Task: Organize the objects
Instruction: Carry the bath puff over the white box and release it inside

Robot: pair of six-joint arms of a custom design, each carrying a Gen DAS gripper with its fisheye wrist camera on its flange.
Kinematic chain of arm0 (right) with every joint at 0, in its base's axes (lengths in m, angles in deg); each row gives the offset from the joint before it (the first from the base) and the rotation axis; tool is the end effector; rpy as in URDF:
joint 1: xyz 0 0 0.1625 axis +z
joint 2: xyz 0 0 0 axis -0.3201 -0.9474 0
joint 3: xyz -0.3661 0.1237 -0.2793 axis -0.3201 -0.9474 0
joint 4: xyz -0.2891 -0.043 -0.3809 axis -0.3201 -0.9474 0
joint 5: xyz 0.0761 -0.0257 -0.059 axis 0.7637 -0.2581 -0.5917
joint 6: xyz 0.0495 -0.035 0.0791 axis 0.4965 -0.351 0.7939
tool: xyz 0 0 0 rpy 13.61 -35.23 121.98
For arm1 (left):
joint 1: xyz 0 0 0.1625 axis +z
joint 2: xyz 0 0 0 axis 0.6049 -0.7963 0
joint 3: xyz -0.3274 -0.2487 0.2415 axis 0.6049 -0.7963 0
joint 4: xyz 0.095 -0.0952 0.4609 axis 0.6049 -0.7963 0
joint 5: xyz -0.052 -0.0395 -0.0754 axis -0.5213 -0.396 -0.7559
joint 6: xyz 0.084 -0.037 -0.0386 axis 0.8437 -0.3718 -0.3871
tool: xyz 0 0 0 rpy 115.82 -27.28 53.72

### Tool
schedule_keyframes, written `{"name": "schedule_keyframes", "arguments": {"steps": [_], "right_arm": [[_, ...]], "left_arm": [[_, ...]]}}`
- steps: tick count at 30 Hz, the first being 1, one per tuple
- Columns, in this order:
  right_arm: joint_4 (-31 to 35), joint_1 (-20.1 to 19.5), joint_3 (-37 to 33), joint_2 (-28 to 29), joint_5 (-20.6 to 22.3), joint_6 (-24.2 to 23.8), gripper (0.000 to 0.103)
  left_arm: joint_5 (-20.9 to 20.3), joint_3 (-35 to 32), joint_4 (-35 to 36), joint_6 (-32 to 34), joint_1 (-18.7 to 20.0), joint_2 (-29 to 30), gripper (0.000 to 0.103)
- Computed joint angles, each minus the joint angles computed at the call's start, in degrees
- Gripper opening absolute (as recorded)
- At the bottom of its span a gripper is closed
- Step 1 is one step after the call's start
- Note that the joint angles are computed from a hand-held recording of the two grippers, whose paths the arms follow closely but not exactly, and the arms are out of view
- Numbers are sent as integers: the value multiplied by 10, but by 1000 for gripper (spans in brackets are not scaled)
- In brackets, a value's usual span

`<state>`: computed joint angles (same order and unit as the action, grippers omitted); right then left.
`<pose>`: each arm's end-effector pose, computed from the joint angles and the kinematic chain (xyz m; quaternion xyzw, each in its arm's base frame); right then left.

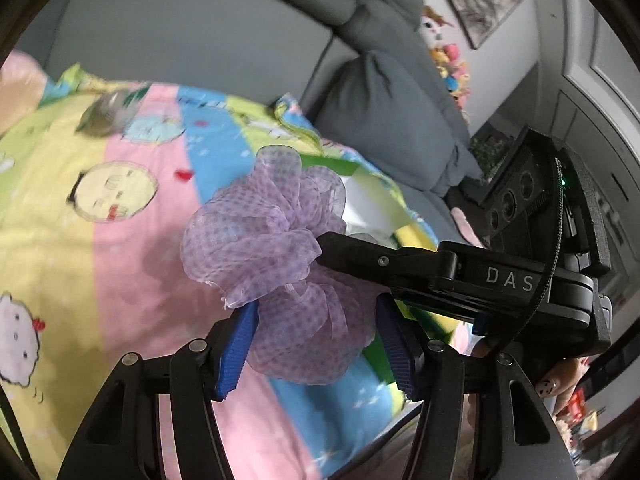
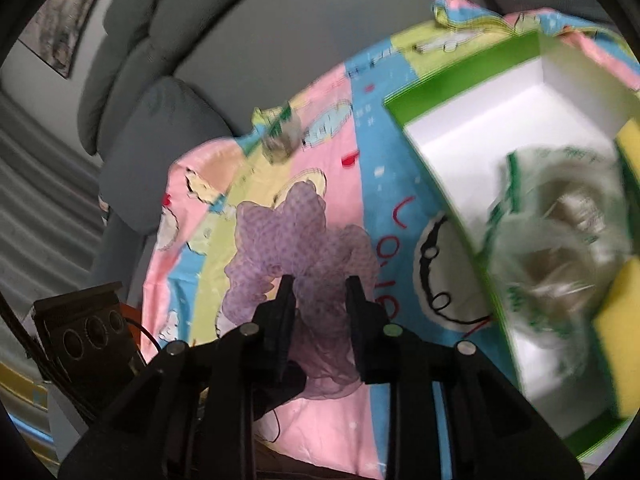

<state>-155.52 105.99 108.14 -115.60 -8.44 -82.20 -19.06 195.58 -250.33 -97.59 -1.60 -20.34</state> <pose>0.1116 -0.5250 0.2266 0.1840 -0.9685 0.1659 0.0255 -0.2823 -0.4359 0.0441 0.1079 0.9262 -0.3558 0.0622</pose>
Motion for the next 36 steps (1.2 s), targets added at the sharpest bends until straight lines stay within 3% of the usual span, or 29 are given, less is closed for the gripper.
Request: {"name": "schedule_keyframes", "arguments": {"steps": [8,13,22,25,28,31,36], "right_arm": [[-10,-20,14,-70,55,-24,27],[-27,-37,19,-101,69,-36,27],[-43,-80,10,-118,96,-4,27],[-53,-87,9,-119,93,5,27],[-62,-94,5,-115,88,20,27],[-74,-95,1,-108,63,30,27],[-84,-101,-2,-103,48,29,27]], "left_arm": [[14,-51,9,62,-26,25,61],[-5,-85,24,94,-27,43,61],[-25,-140,63,100,-16,77,61],[-27,-153,70,105,-14,88,61],[-53,-165,78,102,-2,96,61],[-68,-172,91,85,9,104,61],[-63,-171,103,67,5,107,61]]}}
